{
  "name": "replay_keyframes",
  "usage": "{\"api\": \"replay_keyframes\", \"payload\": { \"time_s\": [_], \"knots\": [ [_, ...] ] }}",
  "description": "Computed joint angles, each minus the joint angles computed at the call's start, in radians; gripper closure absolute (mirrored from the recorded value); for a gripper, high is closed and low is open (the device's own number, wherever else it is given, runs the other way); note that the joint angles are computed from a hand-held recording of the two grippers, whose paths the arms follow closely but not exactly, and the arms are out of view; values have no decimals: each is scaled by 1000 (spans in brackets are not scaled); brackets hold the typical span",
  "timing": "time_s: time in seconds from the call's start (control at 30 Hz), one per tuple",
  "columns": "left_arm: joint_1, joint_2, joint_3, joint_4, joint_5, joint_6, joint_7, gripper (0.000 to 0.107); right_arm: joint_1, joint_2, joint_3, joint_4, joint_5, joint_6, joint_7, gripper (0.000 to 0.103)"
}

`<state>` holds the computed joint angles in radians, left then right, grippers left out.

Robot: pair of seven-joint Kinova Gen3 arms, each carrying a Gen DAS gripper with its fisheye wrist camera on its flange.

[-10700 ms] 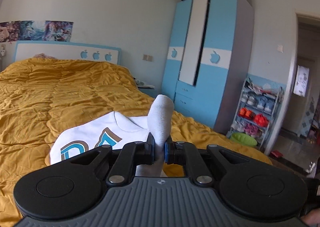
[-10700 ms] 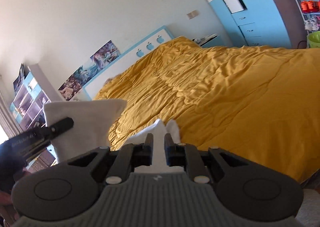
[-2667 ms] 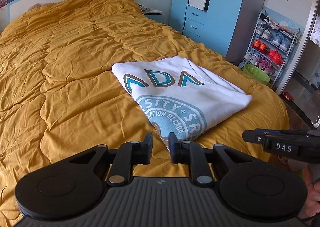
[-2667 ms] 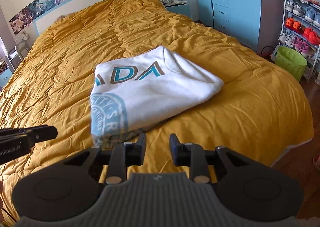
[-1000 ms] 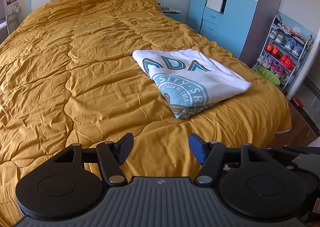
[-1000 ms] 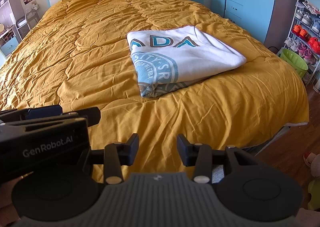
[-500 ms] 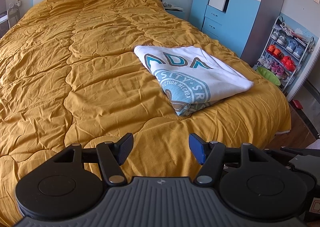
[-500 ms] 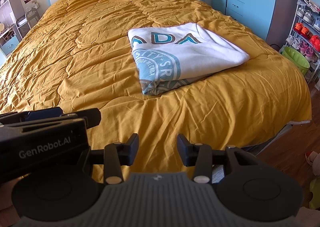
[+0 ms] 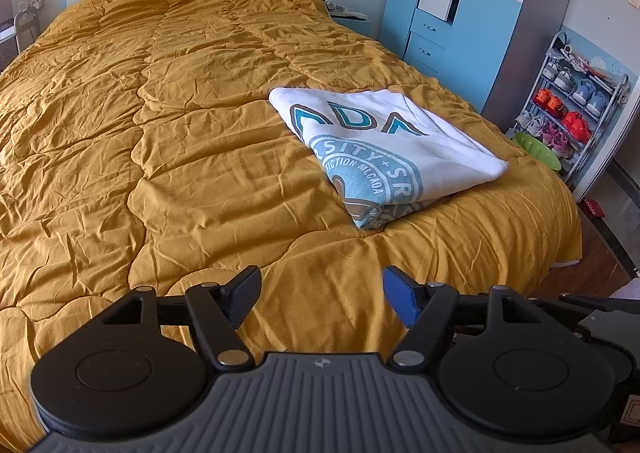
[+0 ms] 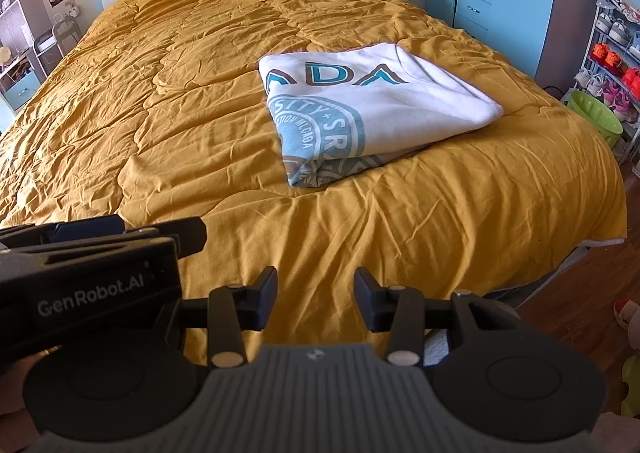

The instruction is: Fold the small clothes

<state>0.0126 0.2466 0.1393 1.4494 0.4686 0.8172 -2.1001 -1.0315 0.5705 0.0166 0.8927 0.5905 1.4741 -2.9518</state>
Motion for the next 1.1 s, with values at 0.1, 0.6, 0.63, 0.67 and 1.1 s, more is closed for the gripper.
{"api": "replay_keyframes", "payload": {
  "time_s": [0.1, 0.6, 0.63, 0.67, 1.1],
  "knots": [
    [3, 0, -2, -1, -6, -3, 4, 26, -1, 2, 0, -2, 2, -1, 0, 64],
    [8, -7, -3, -1, -21, -6, 15, 24, -8, 10, 5, -14, 9, 3, 13, 64],
    [8, -7, -2, 0, -20, -7, 13, 24, -8, 11, 5, -16, 9, 4, 13, 64],
    [7, -8, -2, 1, -19, -7, 13, 24, -9, 12, 5, -17, 9, 4, 14, 64],
    [5, -4, -5, -8, -21, 13, 20, 24, -13, 13, 6, -18, 11, 5, 14, 64]
  ]
}}
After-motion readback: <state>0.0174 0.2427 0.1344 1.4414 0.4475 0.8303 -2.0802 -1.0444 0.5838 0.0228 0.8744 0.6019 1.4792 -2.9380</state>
